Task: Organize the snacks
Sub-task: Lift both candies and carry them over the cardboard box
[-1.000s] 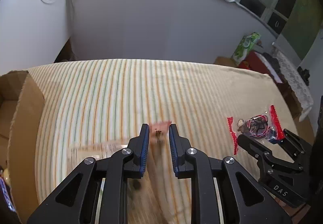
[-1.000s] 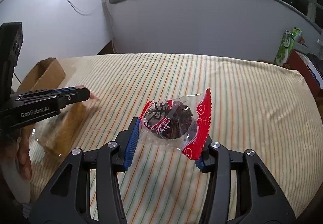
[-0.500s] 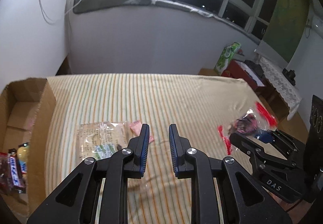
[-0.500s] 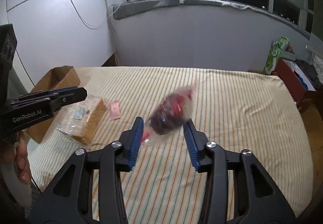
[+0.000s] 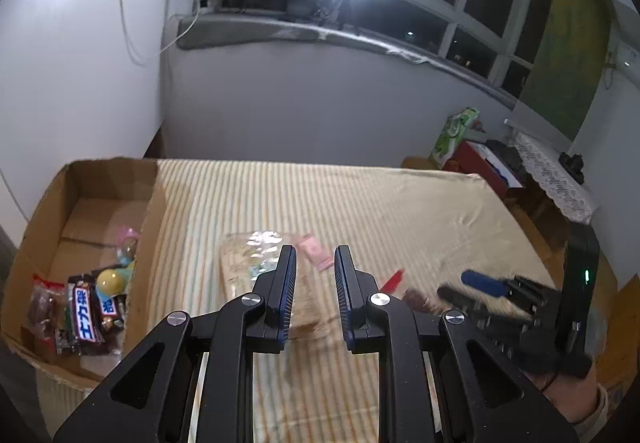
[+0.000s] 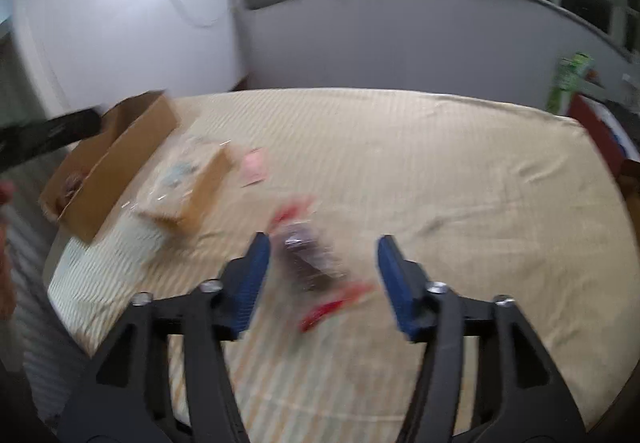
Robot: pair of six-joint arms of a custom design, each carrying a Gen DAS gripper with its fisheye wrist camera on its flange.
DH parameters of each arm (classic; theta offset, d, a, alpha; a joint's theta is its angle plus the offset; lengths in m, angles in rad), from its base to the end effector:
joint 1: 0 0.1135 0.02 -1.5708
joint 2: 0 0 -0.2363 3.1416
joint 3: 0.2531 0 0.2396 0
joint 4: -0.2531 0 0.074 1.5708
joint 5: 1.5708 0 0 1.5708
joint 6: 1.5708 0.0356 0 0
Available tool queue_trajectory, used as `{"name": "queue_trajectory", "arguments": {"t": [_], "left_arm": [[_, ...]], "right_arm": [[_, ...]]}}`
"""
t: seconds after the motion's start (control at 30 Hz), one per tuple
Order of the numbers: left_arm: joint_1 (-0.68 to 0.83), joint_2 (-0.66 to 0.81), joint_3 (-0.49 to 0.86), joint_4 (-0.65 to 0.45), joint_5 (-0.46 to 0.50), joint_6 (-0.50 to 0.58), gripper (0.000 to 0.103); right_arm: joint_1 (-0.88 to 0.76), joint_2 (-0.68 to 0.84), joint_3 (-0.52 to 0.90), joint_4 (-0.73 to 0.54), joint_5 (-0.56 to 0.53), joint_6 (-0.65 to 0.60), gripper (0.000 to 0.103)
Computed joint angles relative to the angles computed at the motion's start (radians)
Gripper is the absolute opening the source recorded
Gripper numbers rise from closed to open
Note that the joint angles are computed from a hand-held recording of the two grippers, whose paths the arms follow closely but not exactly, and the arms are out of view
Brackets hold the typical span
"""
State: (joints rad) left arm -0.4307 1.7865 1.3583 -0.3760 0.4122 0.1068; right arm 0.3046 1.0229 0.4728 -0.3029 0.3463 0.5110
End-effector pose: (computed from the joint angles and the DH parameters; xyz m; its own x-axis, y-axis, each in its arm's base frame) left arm 0.3398 -0.1718 0.2258 -0.5831 0.3754 -0.7205 0.7012 0.6804 -0.2130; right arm 0.1913 0.0475 0.1641 -0.6606 0.2745 -0.6987 0.2911 0.9516 0.0987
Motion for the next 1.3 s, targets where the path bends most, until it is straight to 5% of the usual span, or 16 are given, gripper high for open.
{"name": "queue_trajectory", "arguments": {"t": [0.13, 0.2, 0.3, 0.53, 0.57, 0.63, 0.73, 0.83, 0.9, 0.93, 1.17, 1.3], "left_arm": [[-0.078, 0.107, 0.105, -0.05, -0.055, -0.042, 0.024], [-0.133, 0.169, 0.159, -0.072, -0.103, -0.073, 0.064], [-0.215, 0.315, 0.305, -0.129, -0.213, -0.122, 0.073], [-0.268, 0.579, 0.599, -0.254, -0.343, -0.212, 0.073], [-0.281, 0.596, 0.621, -0.26, -0.383, -0.213, 0.072], [-0.3, 0.643, 0.687, -0.283, -0.447, -0.222, 0.073], [-0.306, 0.74, 0.811, -0.341, -0.462, -0.211, 0.072], [-0.317, 0.745, 0.822, -0.33, -0.465, -0.208, 0.063], [-0.315, 0.716, 0.773, -0.292, -0.455, -0.2, 0.026], [-0.312, 0.711, 0.766, -0.285, -0.449, -0.199, 0.022], [-0.299, 0.668, 0.661, -0.189, -0.421, -0.166, 0.022], [-0.277, 0.721, 0.761, -0.252, -0.406, -0.131, 0.024]], "right_arm": [[0.044, 0.198, 0.053, 0.067, 0.072, -0.066, 0.069], [0.017, 0.237, 0.054, 0.119, 0.074, -0.128, 0.069], [-0.041, 0.252, 0.055, 0.139, 0.071, -0.204, 0.069], [-0.277, 0.198, 0.007, 0.198, -0.162, -0.353, 0.069], [-0.299, 0.219, 0.017, 0.206, -0.186, -0.365, 0.066], [-0.344, 0.253, 0.039, 0.215, -0.25, -0.38, 0.042], [-0.388, 0.262, 0.041, 0.227, -0.308, -0.393, 0.041], [-0.402, 0.229, 0.008, 0.241, -0.327, -0.384, 0.037], [-0.415, 0.189, -0.016, 0.243, -0.337, -0.376, 0.033], [-0.419, 0.168, -0.025, 0.241, -0.34, -0.372, 0.033], [-0.437, 0.135, -0.031, 0.215, -0.353, -0.375, 0.03], [-0.427, 0.098, -0.038, 0.191, -0.34, -0.359, 0.028]]}}
